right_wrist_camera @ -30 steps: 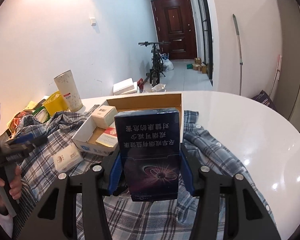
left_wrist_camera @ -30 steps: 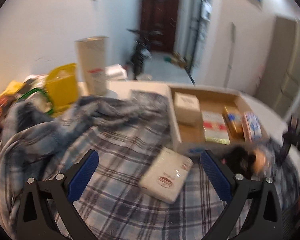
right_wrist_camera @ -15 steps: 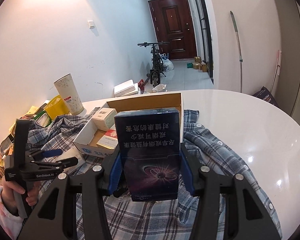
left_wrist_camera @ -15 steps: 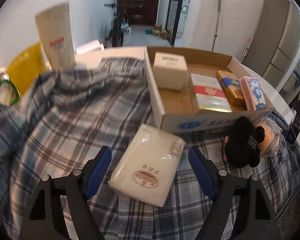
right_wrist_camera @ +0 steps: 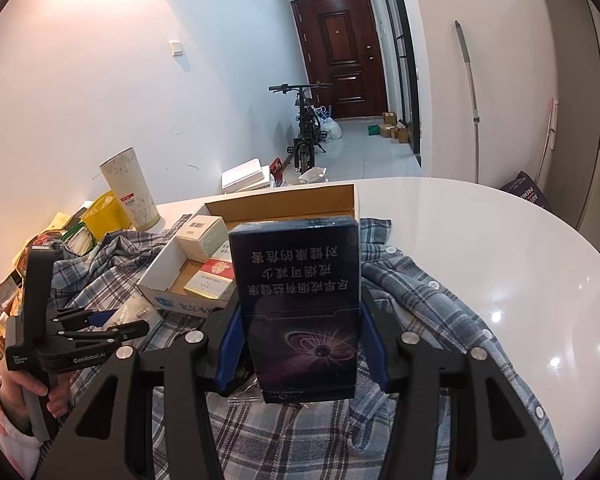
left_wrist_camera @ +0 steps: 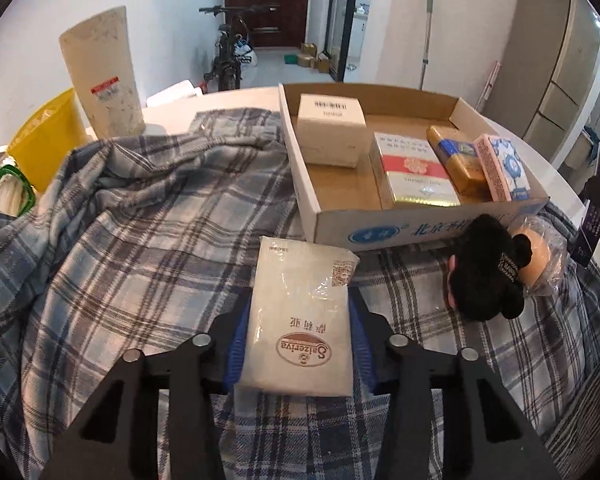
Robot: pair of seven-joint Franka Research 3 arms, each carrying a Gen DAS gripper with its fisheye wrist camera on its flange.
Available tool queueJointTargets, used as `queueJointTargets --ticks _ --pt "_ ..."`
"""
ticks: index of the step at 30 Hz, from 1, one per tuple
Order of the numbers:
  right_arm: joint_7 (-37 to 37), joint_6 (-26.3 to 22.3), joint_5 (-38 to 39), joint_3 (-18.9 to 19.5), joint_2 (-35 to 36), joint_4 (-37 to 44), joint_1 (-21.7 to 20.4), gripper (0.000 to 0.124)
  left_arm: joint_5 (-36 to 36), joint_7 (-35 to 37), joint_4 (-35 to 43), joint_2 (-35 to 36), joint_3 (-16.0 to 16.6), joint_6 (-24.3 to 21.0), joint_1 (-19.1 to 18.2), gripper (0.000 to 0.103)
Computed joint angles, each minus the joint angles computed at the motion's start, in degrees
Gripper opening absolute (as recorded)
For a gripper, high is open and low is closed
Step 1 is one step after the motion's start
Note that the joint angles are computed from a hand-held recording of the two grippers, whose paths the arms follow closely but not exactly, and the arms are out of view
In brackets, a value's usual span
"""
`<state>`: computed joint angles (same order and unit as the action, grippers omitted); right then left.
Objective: Organize objects
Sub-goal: 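Grasp the white wrapped tissue pack with the left tool while the right holds the blue box, then lower the white pack into the cardboard box and open the left tool while the right holds the blue box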
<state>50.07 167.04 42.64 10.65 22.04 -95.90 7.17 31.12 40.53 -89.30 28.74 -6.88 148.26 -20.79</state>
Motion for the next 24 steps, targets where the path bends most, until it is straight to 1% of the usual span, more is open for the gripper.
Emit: queueJointTargets --ticks 3,7,10,13,16,18,19,22,24 --pt "0.4 -0.2 0.5 0.1 0.1 0.4 -0.3 0.051 3.3 -3.0 -1.0 -1.7 1.5 0.0 -1.6 0.044" --pt "-0.2 -0.5 2.4 0.7 0.2 0.8 -1.1 0.051 6.7 -5.3 -2.0 -4.3 1.6 1.2 -2.2 0.044" --pt "-0.3 -0.2 3.0 0.7 0.2 0.9 -1.0 0.051 8.0 -6.2 0.0 -4.3 1.2 1.7 -2.3 0.044" --pt "0.9 0.1 2.1 -0.1 0.5 1.1 -0.4 0.050 8.0 -5.4 5.9 -1.2 1.0 0.1 -2.9 0.044" --pt "2.3 0.1 1.3 -0.5 0.9 1.3 -0.2 0.051 8.7 -4.5 15.0 4.4 2.2 -2.9 -4.6 0.044" --pt "3.1 0.1 0.9 -0.6 1.0 1.5 -0.3 0.051 7.1 -2.8 21.2 8.6 2.4 -5.2 -4.8 0.044" --pt "3.3 0.1 0.9 -0.5 1.1 1.6 -0.5 0.051 5.8 -1.9 23.4 10.3 2.2 -5.5 -4.6 0.044" --pt "4.5 0.2 0.1 -0.9 0.9 1.5 -0.4 0.051 3.3 -1.0 28.0 14.1 3.0 -6.9 -4.8 0.044" --pt "1.5 1.5 2.1 1.1 0.4 0.9 -1.7 0.050 1.3 -0.1 29.1 15.3 2.8 -7.4 -4.4 0.044"
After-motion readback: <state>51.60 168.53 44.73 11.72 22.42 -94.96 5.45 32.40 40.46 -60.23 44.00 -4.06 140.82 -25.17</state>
